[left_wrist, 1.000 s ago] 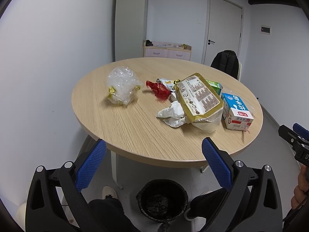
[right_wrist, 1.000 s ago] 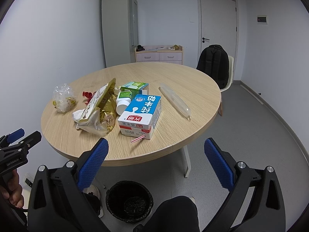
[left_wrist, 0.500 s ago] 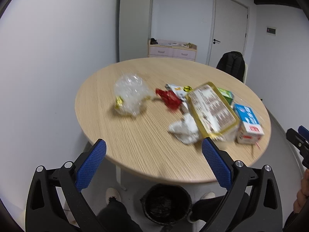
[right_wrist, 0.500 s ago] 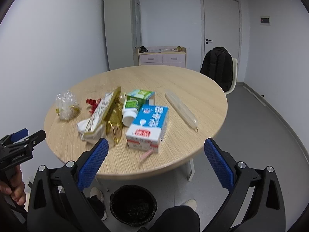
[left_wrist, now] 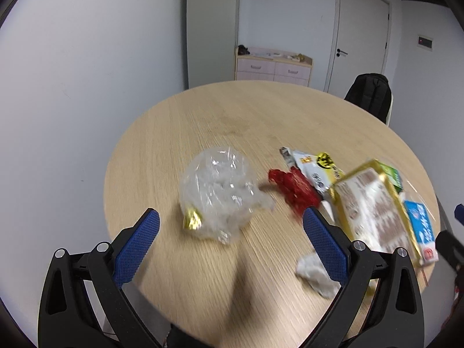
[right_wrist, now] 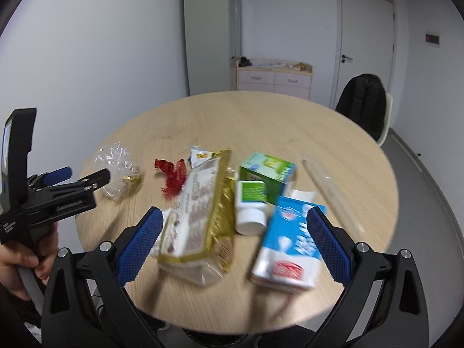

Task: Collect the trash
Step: 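Grasp the clear plastic bag with the left gripper while the right gripper grasps the gold snack bag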

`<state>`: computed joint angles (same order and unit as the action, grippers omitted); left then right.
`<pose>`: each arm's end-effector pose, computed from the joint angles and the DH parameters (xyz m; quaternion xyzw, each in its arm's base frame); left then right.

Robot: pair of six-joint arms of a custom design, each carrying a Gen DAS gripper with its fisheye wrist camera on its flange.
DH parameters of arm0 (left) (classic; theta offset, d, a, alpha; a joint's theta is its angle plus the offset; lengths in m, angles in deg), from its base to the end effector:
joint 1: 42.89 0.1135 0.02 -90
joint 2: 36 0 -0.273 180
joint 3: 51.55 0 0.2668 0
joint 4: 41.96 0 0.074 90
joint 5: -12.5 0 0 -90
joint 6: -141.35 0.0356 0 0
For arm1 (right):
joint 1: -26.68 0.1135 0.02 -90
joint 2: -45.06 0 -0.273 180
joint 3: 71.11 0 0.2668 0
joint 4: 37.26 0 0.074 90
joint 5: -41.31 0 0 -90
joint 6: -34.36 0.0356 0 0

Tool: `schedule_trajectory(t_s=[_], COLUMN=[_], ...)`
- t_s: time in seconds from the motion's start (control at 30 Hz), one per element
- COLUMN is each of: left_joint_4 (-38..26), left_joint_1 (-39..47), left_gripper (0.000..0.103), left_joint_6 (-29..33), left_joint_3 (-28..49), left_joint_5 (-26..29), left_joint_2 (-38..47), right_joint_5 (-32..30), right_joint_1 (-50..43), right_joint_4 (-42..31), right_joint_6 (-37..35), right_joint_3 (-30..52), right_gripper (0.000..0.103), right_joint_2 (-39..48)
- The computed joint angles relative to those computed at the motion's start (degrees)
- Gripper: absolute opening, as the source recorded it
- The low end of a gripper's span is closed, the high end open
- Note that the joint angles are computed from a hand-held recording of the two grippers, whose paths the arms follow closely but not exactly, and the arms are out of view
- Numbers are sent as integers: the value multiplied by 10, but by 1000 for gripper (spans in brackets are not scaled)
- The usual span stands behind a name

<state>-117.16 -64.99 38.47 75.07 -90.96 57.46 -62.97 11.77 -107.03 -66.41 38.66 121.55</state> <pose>0.3186 -0.1204 0.4592 0.0255 0.9083 -0.0192 0.4171 0.2598 -0.0601 0.4608 -0.0239 0.8875 0.0089 0.4602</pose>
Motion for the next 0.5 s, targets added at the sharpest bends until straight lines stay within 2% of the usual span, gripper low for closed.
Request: schedule_trajectory(t_s=[0.2,0.27,0.5], left_joint_4=[-7,-12,-11], left_joint_1=[23,29,37], left_gripper=[95,90,81], left_joint_6=[25,26,38], left_joint_3=[51,63,72], left_joint_5=[23,31,45], left_joint_2=[68,83,106], right_joint_5=[49,56,62], right_joint_1=[54,62,79], right_joint_4=[-5,-6,-1], right_joint_6=[22,27,42], right_joint_3=[24,22,10], right_gripper=[87,83,60], right_joint_2=[55,63,85])
